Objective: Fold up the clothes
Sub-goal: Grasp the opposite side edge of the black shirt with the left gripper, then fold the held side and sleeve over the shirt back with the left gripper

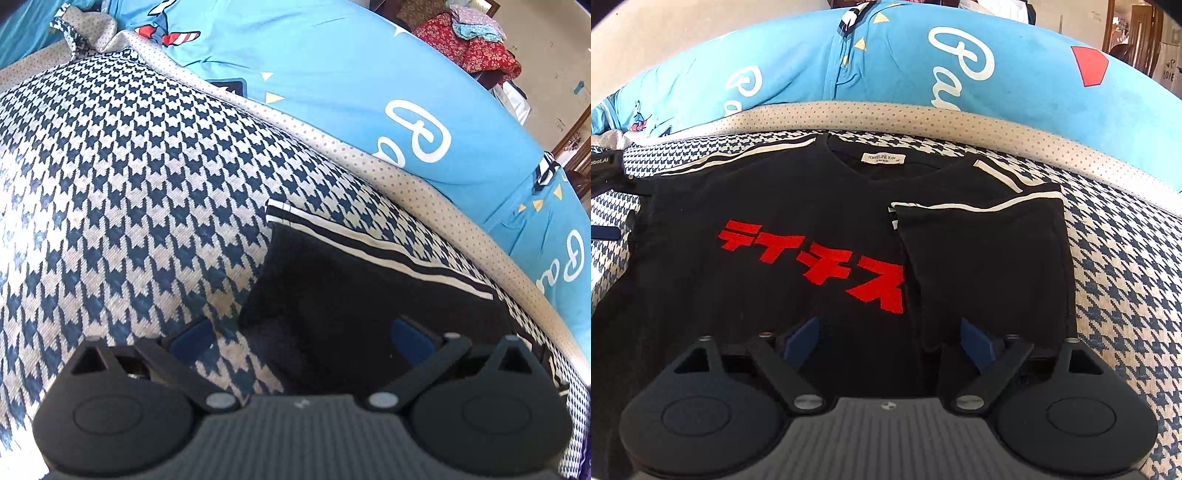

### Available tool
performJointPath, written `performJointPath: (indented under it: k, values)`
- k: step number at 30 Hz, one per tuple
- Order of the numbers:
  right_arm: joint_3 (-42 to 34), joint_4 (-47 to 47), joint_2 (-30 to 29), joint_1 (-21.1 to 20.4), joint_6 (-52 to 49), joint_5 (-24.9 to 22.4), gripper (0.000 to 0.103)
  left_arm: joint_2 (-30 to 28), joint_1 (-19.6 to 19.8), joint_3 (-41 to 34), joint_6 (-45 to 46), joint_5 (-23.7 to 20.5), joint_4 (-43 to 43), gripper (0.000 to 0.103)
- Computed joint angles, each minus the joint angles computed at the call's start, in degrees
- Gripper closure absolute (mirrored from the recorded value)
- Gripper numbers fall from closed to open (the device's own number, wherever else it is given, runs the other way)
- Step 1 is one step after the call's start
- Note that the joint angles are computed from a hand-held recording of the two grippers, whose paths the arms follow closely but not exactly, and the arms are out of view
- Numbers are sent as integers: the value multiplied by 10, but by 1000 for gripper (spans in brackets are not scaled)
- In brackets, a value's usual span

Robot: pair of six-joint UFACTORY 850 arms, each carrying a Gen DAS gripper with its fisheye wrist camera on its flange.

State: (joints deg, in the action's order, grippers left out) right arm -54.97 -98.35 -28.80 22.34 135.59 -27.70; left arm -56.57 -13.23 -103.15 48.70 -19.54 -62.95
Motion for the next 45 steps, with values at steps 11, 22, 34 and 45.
performJointPath:
  k: [11,22,34,45]
  values:
    - [-6,6,-5,-2,-13,1,15,-32,-10,-50,47,12,-34,11]
    - [-9,17,-7,-3,-29,3,14,-10,-12,-9,241,7,-217,83]
    - [-10,15,-8,-3,-27,2,14,55,-40,89,515,-57,-358,83]
    - [-10,13,-9,-3,-26,1,13,97,-48,155,646,-153,-379,18]
